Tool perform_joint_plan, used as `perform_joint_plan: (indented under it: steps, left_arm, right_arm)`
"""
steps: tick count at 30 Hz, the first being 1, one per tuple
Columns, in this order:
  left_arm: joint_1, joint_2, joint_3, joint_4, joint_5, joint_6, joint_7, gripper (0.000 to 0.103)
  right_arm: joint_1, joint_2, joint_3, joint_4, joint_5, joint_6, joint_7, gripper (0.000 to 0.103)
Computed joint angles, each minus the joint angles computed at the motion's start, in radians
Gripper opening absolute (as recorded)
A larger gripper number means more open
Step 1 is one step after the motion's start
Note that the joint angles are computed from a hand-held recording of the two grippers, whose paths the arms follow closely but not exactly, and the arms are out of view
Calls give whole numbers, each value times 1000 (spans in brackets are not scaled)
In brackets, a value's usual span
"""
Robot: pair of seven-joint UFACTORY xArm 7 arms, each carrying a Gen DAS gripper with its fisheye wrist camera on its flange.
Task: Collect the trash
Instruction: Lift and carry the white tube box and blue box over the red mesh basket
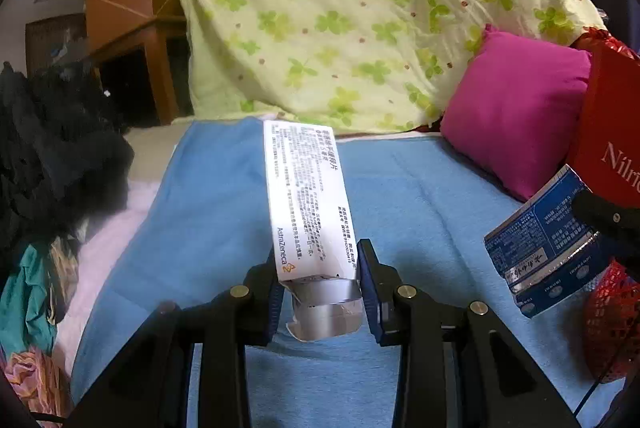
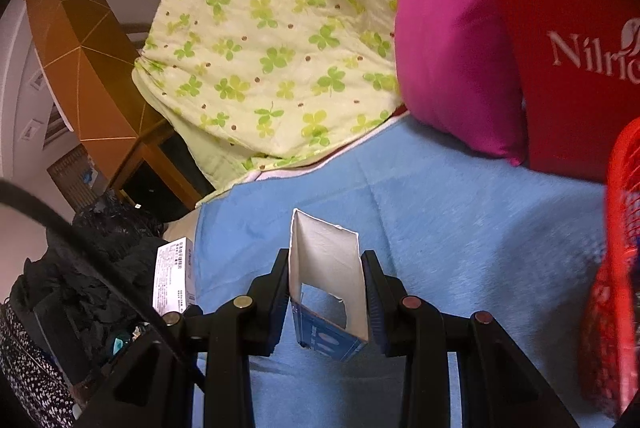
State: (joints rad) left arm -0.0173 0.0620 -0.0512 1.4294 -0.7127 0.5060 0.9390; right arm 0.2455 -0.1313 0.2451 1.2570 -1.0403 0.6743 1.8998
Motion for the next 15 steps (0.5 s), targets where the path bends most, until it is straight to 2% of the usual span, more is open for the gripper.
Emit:
perform_joint_plan:
  steps: [15]
  left_arm:
    - [-76, -147, 32, -108, -84, 3, 91, 36]
  right_arm:
    - [-15, -191, 134, -113, -84, 185, -19, 37]
